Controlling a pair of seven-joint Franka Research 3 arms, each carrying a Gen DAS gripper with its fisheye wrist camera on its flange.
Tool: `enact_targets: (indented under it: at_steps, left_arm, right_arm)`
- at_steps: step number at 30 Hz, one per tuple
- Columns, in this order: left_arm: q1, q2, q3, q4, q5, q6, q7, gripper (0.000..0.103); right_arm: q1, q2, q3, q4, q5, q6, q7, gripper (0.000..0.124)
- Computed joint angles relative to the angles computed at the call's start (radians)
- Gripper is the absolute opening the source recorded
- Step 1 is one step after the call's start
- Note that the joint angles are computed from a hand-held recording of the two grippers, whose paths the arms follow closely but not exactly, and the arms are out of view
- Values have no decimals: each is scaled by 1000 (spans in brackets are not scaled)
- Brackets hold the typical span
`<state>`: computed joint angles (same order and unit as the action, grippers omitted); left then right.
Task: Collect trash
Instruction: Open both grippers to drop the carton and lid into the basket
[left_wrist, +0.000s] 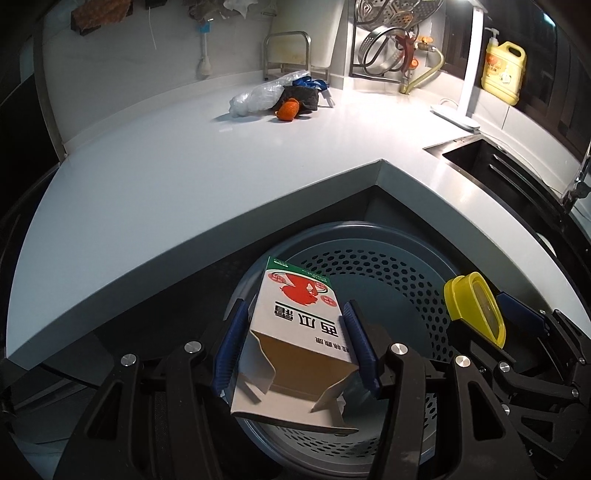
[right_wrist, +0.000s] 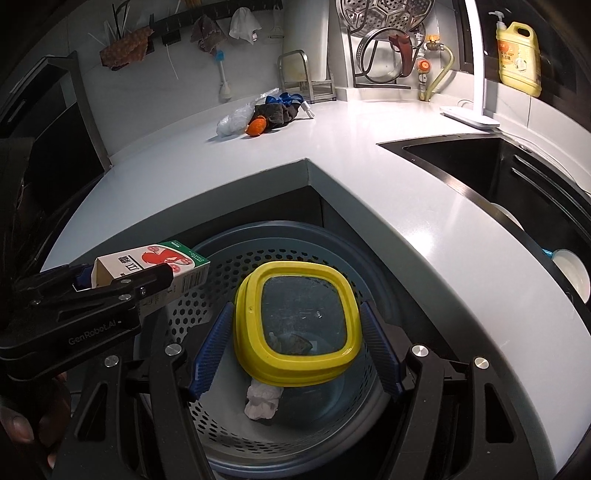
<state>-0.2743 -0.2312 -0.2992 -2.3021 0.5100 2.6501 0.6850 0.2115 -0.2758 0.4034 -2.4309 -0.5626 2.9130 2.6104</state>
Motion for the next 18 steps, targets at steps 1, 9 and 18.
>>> enact_targets:
  at_steps: [1,9,18]
  left_arm:
    - [0,-3,0,-3,1,0,-1,54]
    - [0,-8,0,-5,-1,-4,0,58]
    - [1,-11,0,-8,-2,-6,-4,65]
  right_arm:
    - [1,2,0,2,0,-1,-1,67]
    - [-4,4,2,2,-24,7,21,68]
    - [-31,-10,19,-7,-29,24,45,75]
